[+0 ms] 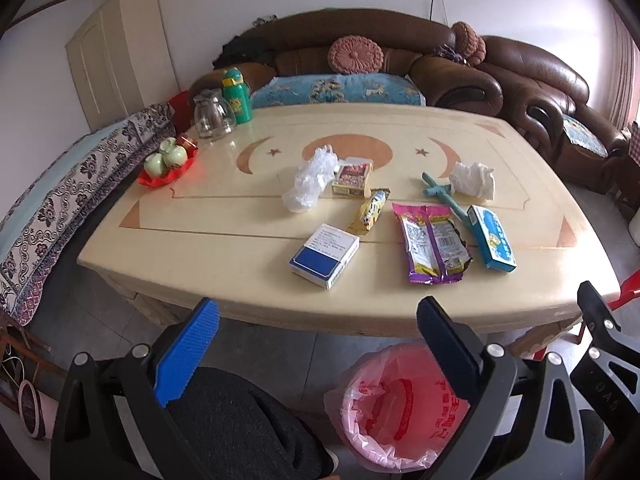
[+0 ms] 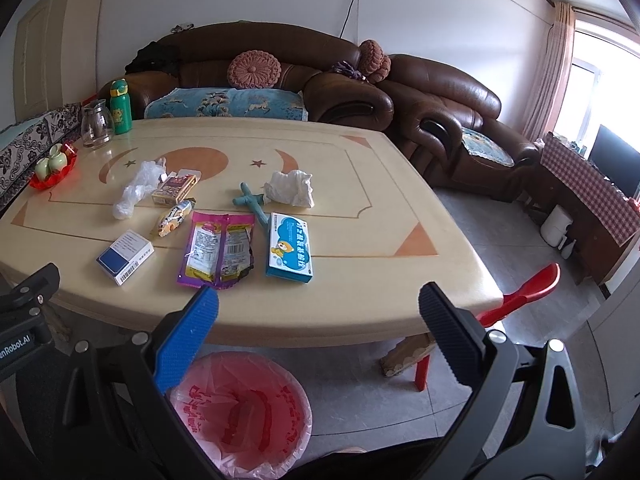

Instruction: Collect trash

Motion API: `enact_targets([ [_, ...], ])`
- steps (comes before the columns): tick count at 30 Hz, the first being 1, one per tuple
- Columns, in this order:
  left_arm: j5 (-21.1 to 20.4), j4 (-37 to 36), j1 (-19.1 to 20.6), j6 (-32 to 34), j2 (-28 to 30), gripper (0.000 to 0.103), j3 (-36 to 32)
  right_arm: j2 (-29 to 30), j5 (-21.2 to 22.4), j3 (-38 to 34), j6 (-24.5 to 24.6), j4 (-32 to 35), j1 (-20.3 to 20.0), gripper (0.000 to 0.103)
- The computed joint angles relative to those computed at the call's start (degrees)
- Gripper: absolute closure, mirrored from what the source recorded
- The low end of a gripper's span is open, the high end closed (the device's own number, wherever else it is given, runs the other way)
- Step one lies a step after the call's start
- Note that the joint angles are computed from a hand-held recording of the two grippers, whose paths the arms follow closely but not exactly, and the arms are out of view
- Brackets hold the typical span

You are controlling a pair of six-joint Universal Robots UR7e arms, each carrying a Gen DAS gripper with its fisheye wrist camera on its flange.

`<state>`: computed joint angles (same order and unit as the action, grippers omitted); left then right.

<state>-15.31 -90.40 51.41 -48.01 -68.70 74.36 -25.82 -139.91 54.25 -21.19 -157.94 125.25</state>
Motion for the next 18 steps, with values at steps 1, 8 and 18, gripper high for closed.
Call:
enact_targets([
  [1, 0.0, -1.2, 0.3, 0.9, 0.0, 0.006, 0.2, -0.2, 1.0, 0.1, 0.0, 0.2, -0.3, 0.005],
  [8, -0.7, -8.8, 3.1, 7.8, 1.2, 0.006, -0.4, 1.8, 3.0, -2.8, -1.1, 2.4, -2.0, 0.005],
  [18, -6.1, -29.9, 8.3, 32.2, 4.9, 0.006, -2.2, 7.8, 7.1, -12.5, -2.9, 8.0, -4.6, 0.005],
])
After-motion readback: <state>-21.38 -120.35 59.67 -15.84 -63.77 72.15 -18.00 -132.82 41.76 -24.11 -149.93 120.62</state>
